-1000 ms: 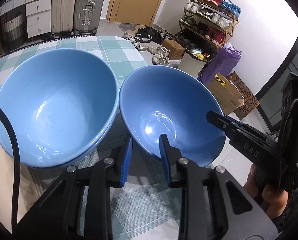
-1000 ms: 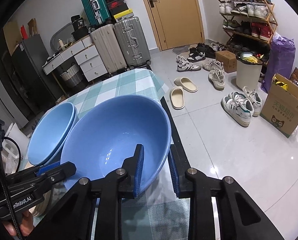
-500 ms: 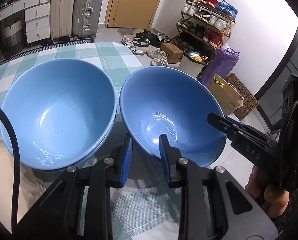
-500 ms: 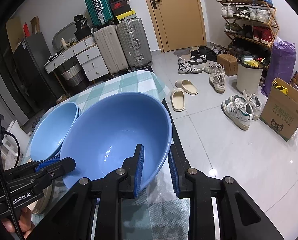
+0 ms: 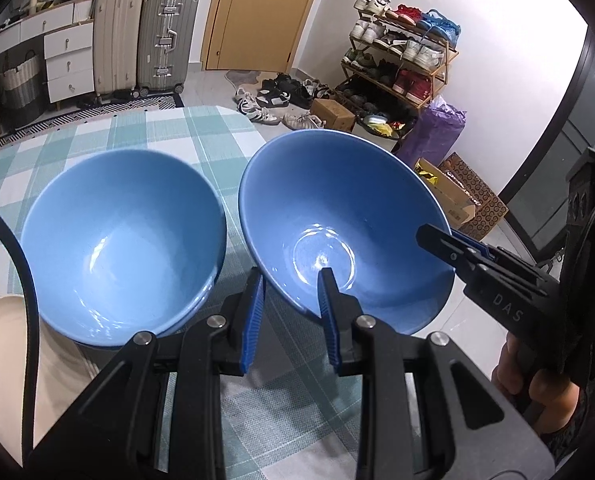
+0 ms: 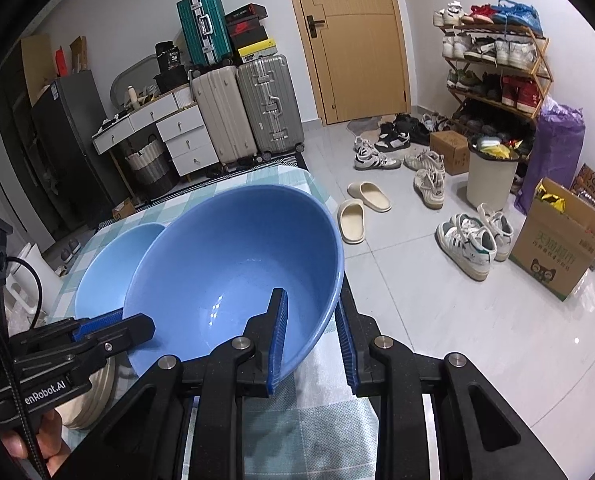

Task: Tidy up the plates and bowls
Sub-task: 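Lift the gripped blue bowl with the left tool over the first bowl, then lower the gripped blue bowl into the first blue bowl with the left tool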

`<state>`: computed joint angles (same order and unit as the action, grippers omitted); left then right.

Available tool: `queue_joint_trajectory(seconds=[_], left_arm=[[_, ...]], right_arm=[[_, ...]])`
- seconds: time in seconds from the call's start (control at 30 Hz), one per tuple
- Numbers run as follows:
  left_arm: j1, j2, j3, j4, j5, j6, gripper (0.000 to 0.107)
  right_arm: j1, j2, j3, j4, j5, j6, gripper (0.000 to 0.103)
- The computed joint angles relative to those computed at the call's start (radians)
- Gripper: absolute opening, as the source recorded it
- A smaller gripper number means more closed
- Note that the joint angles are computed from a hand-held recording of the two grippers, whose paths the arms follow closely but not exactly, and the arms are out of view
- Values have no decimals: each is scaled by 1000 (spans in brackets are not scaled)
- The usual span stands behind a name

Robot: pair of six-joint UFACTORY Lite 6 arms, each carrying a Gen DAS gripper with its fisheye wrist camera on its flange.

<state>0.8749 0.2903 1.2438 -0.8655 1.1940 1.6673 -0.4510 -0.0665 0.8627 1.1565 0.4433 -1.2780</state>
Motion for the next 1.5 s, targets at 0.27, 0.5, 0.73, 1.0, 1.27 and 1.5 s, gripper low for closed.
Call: queue_joint_trajectory(seconds=[0.27, 0.5, 0.73, 1.0, 1.27, 1.5], left_arm=[[63, -20, 36, 15, 98, -2, 24], [124, -18, 106, 22, 190, -6, 24], [190, -9, 191, 22, 284, -22, 24], [264, 48, 343, 18, 394, -54, 24], [326, 131, 512, 8, 484, -94, 24], [376, 262, 739, -13, 566, -156, 24]], right_arm=[[23, -63, 0, -116, 0, 133, 26], [50, -110, -2, -207, -1, 239, 26], [87, -174, -4, -282, 7, 338, 26], [165, -234, -2, -399, -5, 489, 26], [256, -259, 25, -538, -17, 667, 26], [366, -257, 44, -672, -46, 853, 26]])
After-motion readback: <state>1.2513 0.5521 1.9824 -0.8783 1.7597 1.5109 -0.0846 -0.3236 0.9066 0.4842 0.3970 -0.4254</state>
